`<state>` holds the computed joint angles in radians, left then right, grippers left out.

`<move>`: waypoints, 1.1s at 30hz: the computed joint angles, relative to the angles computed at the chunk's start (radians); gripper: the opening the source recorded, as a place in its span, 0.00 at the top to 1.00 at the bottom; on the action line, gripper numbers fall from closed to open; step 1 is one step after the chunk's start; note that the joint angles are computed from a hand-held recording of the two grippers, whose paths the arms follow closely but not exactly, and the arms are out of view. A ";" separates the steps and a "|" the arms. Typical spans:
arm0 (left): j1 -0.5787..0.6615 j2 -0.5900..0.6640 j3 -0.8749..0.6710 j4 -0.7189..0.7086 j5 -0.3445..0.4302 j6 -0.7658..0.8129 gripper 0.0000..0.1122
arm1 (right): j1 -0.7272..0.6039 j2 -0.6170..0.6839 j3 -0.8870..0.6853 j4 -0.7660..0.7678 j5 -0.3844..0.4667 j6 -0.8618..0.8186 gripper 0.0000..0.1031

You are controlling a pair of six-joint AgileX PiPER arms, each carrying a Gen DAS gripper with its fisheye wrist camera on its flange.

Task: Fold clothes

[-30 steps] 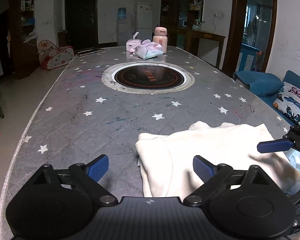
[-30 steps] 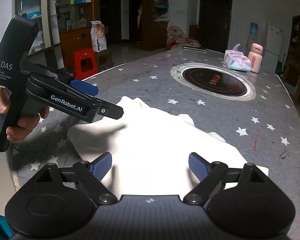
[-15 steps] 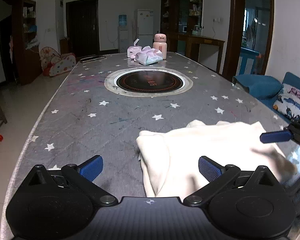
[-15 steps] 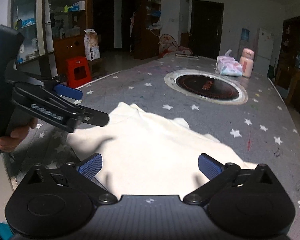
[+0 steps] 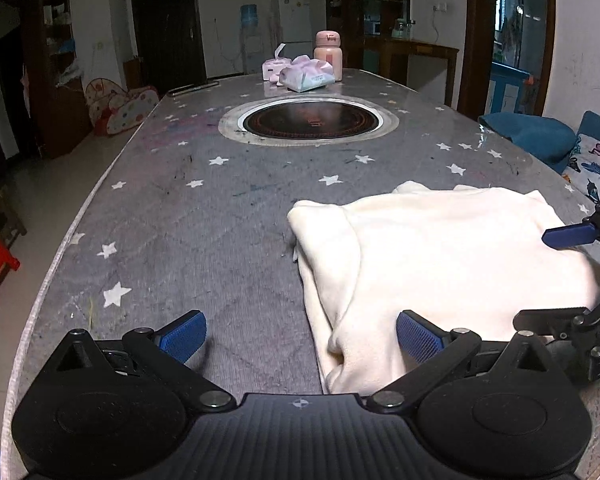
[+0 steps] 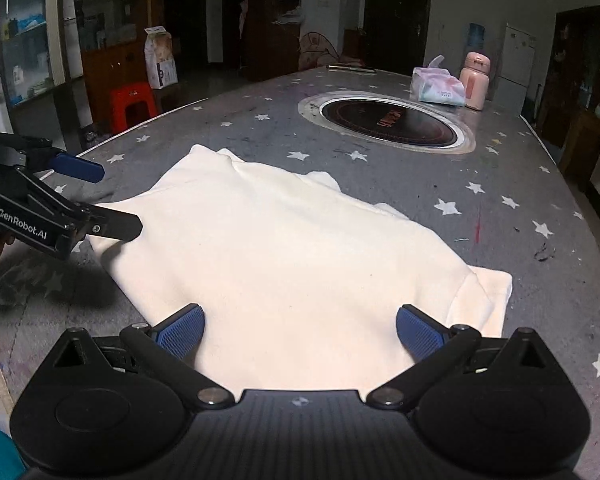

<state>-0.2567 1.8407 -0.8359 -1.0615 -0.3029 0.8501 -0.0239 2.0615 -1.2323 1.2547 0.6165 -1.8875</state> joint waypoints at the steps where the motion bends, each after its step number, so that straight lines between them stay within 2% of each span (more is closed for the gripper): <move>1: 0.001 0.000 0.000 0.001 0.002 -0.001 0.08 | -0.001 0.000 -0.003 -0.008 0.003 0.007 0.00; 6: 0.014 -0.008 0.011 0.027 0.020 -0.037 0.08 | -0.004 -0.003 -0.030 -0.065 0.021 0.068 0.00; 11: 0.024 -0.017 0.011 0.024 0.035 -0.035 0.08 | 0.006 0.015 -0.092 -0.058 0.016 0.110 0.00; 16: 0.032 -0.018 0.009 0.019 0.048 -0.029 0.08 | 0.015 0.096 -0.225 -0.158 0.021 0.273 0.00; 22: 0.022 -0.026 0.021 0.022 0.025 -0.023 0.08 | 0.009 0.099 -0.226 -0.147 0.035 0.252 0.00; 26: 0.025 -0.032 0.024 0.010 0.028 -0.024 0.08 | 0.014 0.048 -0.161 -0.110 0.035 0.167 0.00; 33: 0.042 -0.055 0.024 -0.098 0.049 0.050 0.08 | 0.054 -0.051 -0.030 -0.063 0.070 0.016 0.08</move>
